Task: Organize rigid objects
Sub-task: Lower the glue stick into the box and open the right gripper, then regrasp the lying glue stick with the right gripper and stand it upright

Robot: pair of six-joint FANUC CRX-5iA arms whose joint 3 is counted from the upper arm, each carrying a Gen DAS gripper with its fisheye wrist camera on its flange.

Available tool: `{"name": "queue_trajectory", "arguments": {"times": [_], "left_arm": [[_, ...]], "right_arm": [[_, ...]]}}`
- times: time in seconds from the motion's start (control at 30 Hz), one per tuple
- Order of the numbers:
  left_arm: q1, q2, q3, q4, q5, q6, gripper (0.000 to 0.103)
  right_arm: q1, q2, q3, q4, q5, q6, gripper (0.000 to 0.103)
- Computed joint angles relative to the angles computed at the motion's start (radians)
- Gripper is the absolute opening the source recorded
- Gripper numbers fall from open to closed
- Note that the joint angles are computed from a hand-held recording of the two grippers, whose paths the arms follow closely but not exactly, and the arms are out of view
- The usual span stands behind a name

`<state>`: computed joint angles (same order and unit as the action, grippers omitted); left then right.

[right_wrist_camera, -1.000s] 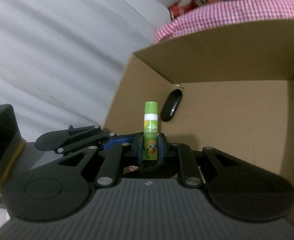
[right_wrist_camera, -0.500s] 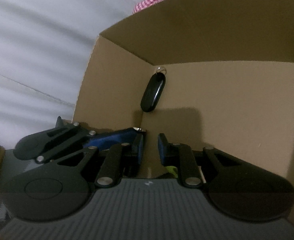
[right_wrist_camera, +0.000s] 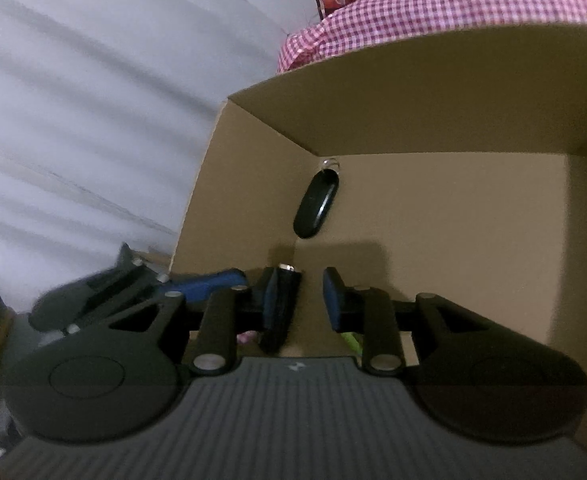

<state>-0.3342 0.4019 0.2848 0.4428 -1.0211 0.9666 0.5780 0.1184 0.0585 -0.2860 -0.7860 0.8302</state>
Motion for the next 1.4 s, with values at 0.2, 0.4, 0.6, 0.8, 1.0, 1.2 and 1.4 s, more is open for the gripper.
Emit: {"name": "queue_trajectory", "arguments": {"times": [0.2,0.4,0.6,0.8,1.0,1.2,1.4], "left_arm": [[0.034,-0.107,-0.136,0.084,0.067,-0.101,0.085],[0.078,-0.212,-0.287,0.170,0.143,-0.190,0.088],[0.124,-0.280,-0.404,0.235,0.180,-0.235,0.088],[0.165,-0.345,-0.537,0.329,0.235,-0.311,0.088],[0.178,-0.382,-0.620,0.366,0.261,-0.353,0.088],[0.183,-0.403,-0.680,0.413,0.274,-0.383,0.088],[0.182,-0.453,-0.752,0.465,0.298,-0.417,0.088]], "right_arm": [[0.010,0.027,0.072,0.029,-0.162,0.096,0.032],[0.012,0.124,0.196,0.001,-0.300,0.201,0.033],[0.057,0.241,0.340,0.068,-0.465,0.250,0.033],[0.101,0.342,0.455,0.157,-0.619,0.308,0.015],[0.089,0.350,0.480,0.169,-0.558,0.251,0.014],[0.083,0.323,0.457,0.165,-0.483,0.191,0.017],[0.092,0.255,0.398,0.202,-0.423,0.123,0.041]]}}
